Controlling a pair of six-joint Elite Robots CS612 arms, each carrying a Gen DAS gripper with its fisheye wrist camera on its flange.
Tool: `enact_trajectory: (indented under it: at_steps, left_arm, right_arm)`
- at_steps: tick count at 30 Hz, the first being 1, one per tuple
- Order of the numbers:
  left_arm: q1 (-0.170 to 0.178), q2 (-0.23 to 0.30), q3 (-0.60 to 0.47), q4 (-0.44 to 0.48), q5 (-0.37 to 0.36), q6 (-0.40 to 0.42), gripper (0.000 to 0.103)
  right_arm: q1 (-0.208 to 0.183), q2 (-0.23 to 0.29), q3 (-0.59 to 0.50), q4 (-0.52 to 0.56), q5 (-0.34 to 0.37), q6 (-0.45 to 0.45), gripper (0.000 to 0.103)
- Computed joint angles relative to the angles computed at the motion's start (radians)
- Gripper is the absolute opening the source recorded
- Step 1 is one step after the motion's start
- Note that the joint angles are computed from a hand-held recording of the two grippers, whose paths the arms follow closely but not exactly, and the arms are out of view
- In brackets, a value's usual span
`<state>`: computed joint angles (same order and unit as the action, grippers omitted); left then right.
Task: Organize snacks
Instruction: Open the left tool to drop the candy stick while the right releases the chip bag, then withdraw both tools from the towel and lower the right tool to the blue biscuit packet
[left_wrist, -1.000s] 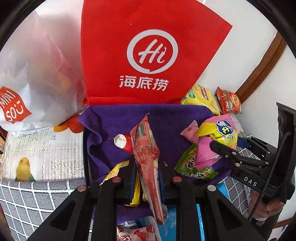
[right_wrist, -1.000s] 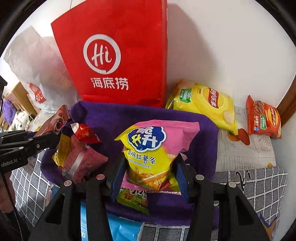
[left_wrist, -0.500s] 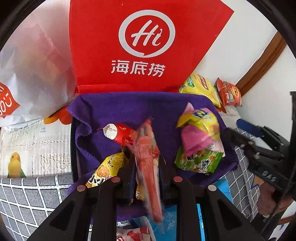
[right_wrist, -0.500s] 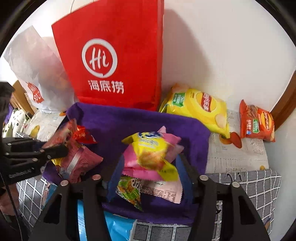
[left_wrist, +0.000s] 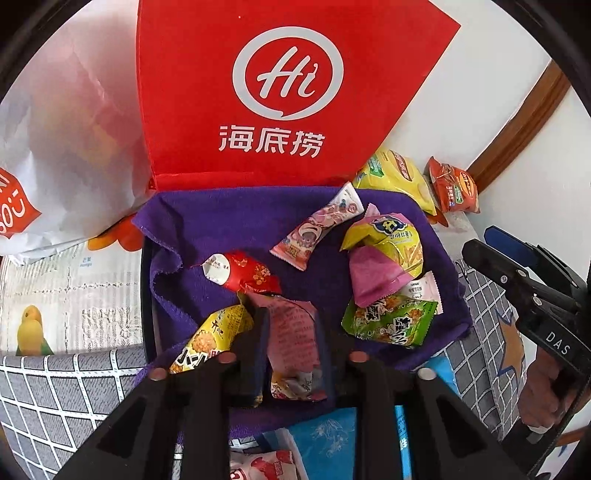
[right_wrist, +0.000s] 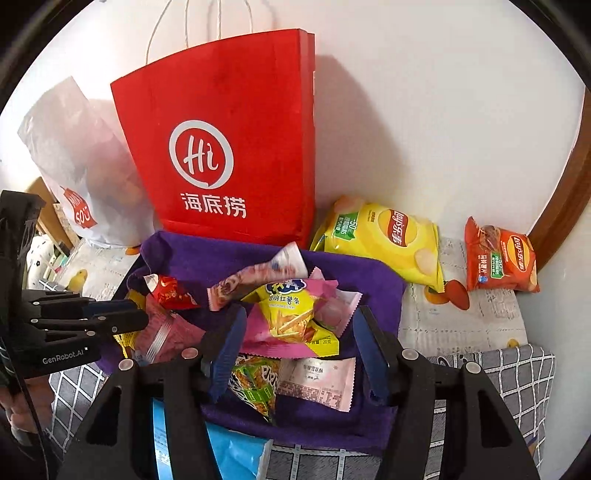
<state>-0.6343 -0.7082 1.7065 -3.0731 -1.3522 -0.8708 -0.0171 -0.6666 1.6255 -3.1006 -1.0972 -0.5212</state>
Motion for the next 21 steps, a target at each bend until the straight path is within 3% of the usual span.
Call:
enact_trajectory:
  at_steps: [3,10,21]
  left_arm:
    - [-0.004,-0.007,0.003,0.011,0.015,-0.002,0.030]
    - [-0.021,-0.044,0.044,-0.008,0.044,0.003,0.048]
    - [-0.084,-0.131,0.187,-0.058,0.124,-0.043,0.050]
  right_arm:
    - [0.000,-0.004,0.006,-0.009,0.004,0.001,0.060]
    - [-0.009,-0.029,0.041,-0.058,0.030,0.011,0.060]
    - [-0.036,-0.097,0.151,-0.110,0.087,0.018,0.060]
